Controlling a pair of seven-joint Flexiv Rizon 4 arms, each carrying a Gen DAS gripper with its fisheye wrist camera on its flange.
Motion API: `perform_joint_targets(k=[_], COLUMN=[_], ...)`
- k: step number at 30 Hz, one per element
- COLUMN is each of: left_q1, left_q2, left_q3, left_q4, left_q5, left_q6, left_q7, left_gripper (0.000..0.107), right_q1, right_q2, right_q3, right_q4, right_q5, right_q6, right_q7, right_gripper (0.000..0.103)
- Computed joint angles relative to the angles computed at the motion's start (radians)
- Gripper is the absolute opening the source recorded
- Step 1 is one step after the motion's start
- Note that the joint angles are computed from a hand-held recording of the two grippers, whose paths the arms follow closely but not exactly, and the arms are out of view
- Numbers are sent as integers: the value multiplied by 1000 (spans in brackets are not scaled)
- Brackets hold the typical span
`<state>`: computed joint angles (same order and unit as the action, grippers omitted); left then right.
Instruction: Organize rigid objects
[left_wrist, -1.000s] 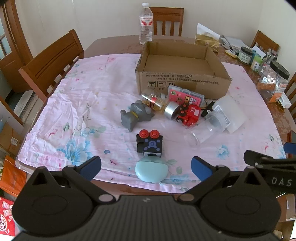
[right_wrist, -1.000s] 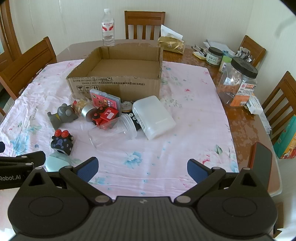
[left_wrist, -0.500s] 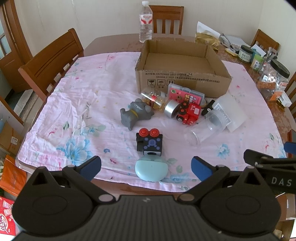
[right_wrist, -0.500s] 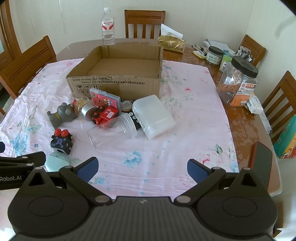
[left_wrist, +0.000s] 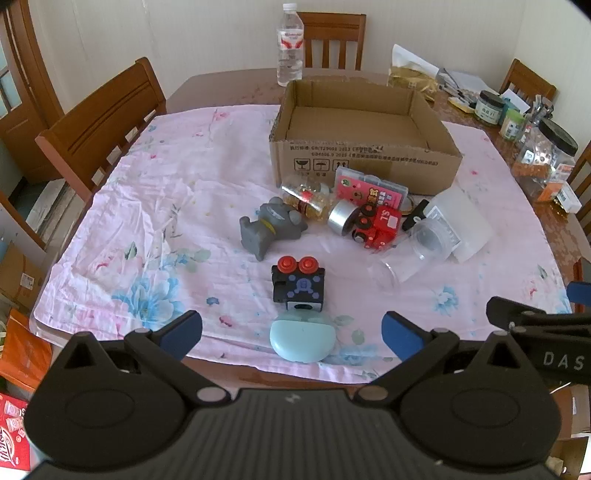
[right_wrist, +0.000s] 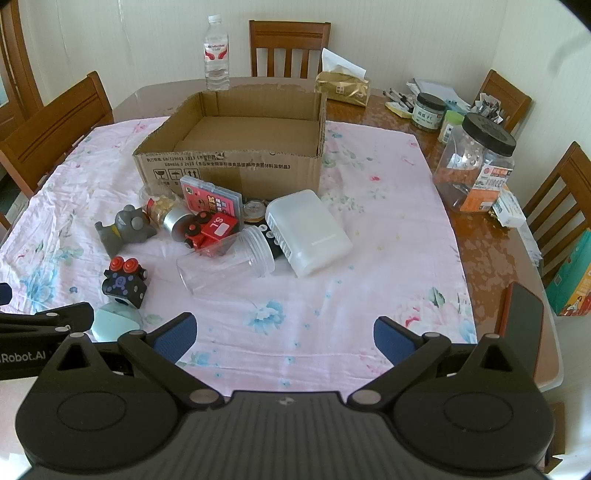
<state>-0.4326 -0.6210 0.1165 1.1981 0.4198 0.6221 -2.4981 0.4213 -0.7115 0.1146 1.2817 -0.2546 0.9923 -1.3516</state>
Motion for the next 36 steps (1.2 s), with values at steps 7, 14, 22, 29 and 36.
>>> perform_joint_targets(k=[7,14,22,29,36], left_q1=[-1,-9,-4,32,61], left_q2=[-4,-19,-49,-78,-108], left_q3=[11,33,37,26,14], left_q4=[21,65,97,117,125], left_q5=[27,67,42,-12,-90], left_q6=[64,174,193,231,271], left_q7=[-16,-52,-37,4,76], left_gripper=[102,102,102,102,102], right_q1=[-1,-22,-41,-51,-39], right_q2=[-10,-30,-42,-48,-80], right_q3=[1,26,41,51,48], right_q4=[-5,-14,-15,-19,-70], right_q5=[-1,27,63,82,94], right_q6=[18,51,63,49,-3], right_q7=[-17,-70,-105,-143,-143], right_gripper=[103,103,103,103,103])
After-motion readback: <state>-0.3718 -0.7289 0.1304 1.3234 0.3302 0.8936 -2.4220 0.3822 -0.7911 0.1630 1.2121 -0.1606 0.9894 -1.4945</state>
